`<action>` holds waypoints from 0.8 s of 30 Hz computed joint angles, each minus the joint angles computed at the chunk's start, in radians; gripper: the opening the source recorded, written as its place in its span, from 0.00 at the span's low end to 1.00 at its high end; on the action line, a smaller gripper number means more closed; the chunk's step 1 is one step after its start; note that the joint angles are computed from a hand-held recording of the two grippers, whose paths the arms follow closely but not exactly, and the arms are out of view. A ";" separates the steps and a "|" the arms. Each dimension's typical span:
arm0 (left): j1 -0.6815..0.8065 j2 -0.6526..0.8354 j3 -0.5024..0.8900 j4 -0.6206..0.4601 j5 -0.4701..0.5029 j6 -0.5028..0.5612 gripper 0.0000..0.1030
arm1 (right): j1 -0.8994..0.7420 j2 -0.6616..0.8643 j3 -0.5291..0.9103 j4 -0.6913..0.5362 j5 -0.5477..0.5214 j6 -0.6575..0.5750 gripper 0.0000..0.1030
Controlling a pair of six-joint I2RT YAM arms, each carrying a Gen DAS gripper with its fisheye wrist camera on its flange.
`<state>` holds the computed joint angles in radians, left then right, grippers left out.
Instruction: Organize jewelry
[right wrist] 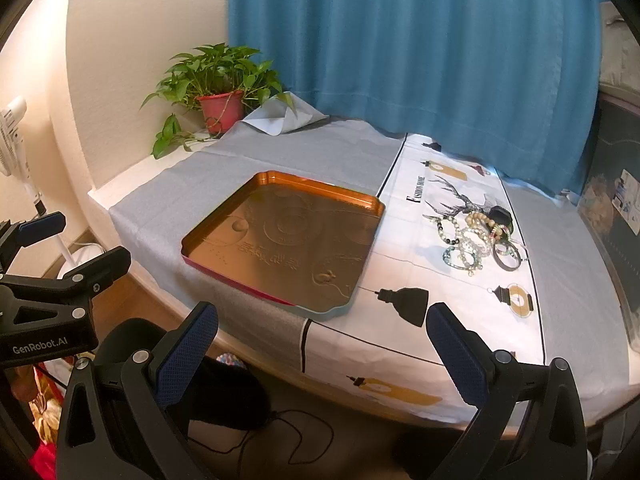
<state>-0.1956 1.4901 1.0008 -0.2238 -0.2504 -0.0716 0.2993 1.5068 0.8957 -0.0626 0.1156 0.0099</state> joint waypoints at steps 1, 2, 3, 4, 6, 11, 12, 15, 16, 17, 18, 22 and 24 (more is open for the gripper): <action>0.000 -0.001 -0.001 0.001 -0.001 0.000 1.00 | 0.001 -0.001 -0.001 0.001 0.001 0.001 1.00; 0.000 -0.001 -0.001 0.001 0.000 0.001 1.00 | -0.001 0.000 0.000 0.001 -0.002 0.000 1.00; 0.001 0.003 0.005 -0.004 0.000 0.001 1.00 | 0.002 0.002 0.002 0.001 0.000 0.001 1.00; 0.001 0.001 0.004 -0.004 0.000 0.001 1.00 | 0.004 0.000 0.002 -0.001 0.002 0.002 1.00; 0.000 0.004 0.008 -0.006 0.001 -0.001 1.00 | 0.003 -0.001 0.003 -0.001 0.001 0.002 1.00; -0.002 0.005 0.009 -0.007 -0.003 -0.003 1.00 | 0.005 -0.001 0.001 -0.001 0.003 0.003 1.00; -0.002 0.004 0.008 -0.007 -0.003 -0.003 1.00 | 0.008 0.000 0.003 -0.002 0.005 0.005 1.00; -0.003 0.006 0.012 -0.009 -0.003 -0.004 1.00 | 0.007 0.000 0.001 0.002 0.004 0.005 1.00; -0.002 0.004 0.009 -0.009 -0.002 -0.004 1.00 | 0.005 -0.001 0.001 0.001 0.001 0.004 1.00; -0.002 0.004 0.009 -0.009 -0.003 -0.003 1.00 | 0.005 -0.001 0.001 0.001 0.001 0.004 1.00; -0.003 0.006 0.012 -0.010 -0.004 -0.003 1.00 | 0.008 0.001 0.002 0.001 0.004 0.005 1.00; -0.003 0.007 0.013 -0.010 -0.003 -0.003 1.00 | 0.006 0.001 0.004 -0.002 0.002 0.004 1.00; -0.002 0.007 0.015 -0.012 -0.003 -0.003 1.00 | 0.008 0.000 0.003 -0.002 0.003 0.006 1.00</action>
